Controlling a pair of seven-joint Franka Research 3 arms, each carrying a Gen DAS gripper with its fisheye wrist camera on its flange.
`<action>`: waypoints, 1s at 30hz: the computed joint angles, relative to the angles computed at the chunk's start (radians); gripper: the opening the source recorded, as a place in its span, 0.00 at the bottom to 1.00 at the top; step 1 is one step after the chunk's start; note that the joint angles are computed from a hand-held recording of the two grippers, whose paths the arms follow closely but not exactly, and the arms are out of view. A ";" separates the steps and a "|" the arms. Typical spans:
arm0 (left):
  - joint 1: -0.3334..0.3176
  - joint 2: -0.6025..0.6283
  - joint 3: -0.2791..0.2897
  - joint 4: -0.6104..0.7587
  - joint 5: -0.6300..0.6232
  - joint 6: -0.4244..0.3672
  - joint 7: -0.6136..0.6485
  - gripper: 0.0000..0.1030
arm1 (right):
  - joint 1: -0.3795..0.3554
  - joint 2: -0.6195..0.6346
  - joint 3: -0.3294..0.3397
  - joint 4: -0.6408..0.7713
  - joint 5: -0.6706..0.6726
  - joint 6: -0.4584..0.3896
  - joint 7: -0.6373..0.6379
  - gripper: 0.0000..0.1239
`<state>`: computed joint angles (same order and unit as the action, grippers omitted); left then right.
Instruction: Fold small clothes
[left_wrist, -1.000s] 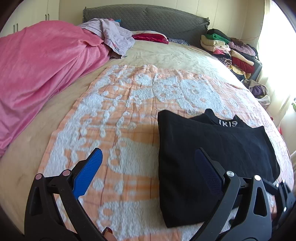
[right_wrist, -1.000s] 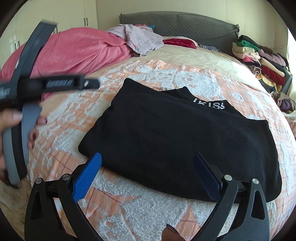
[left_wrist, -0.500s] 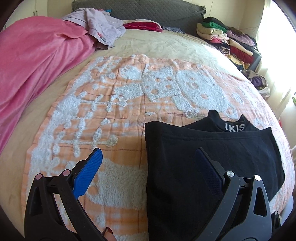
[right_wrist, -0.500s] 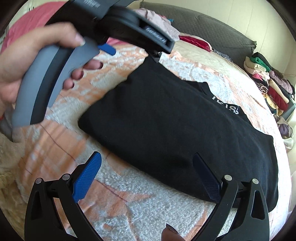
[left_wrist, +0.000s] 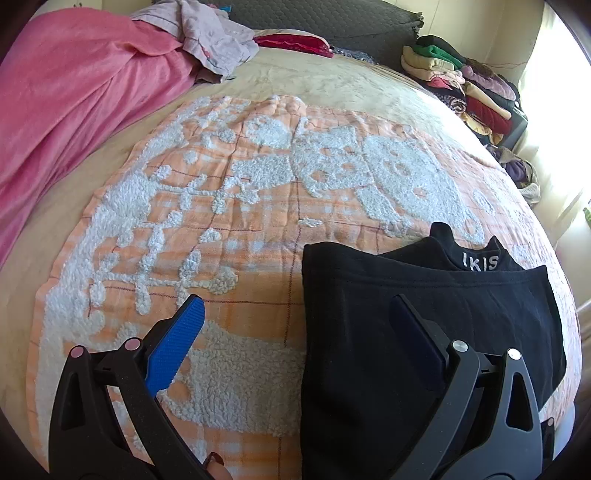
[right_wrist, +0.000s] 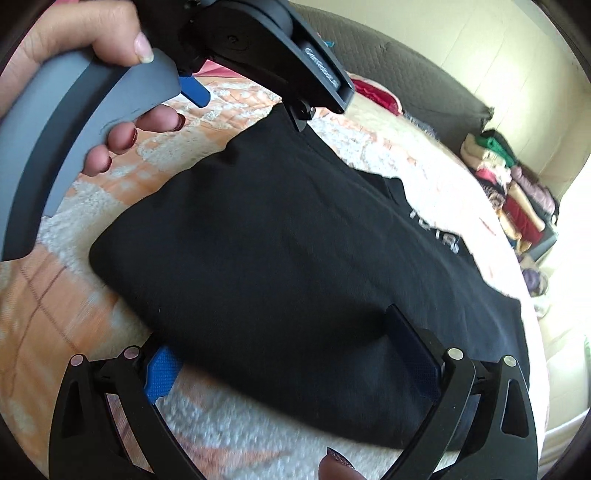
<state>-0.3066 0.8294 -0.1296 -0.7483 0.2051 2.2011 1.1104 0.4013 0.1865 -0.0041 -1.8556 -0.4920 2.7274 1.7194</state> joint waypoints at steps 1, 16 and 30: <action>0.000 0.005 0.000 0.008 -0.002 -0.005 -0.001 0.91 | 0.009 0.008 -0.010 0.008 -0.040 0.013 0.018 0.79; 0.028 0.005 -0.054 -0.012 -0.102 0.014 0.038 0.91 | -0.032 -0.089 -0.054 -0.139 -0.239 0.320 0.211 0.08; -0.010 0.028 -0.088 0.048 -0.159 0.028 0.069 0.81 | -0.152 -0.180 -0.001 -0.250 -0.097 0.443 0.188 0.07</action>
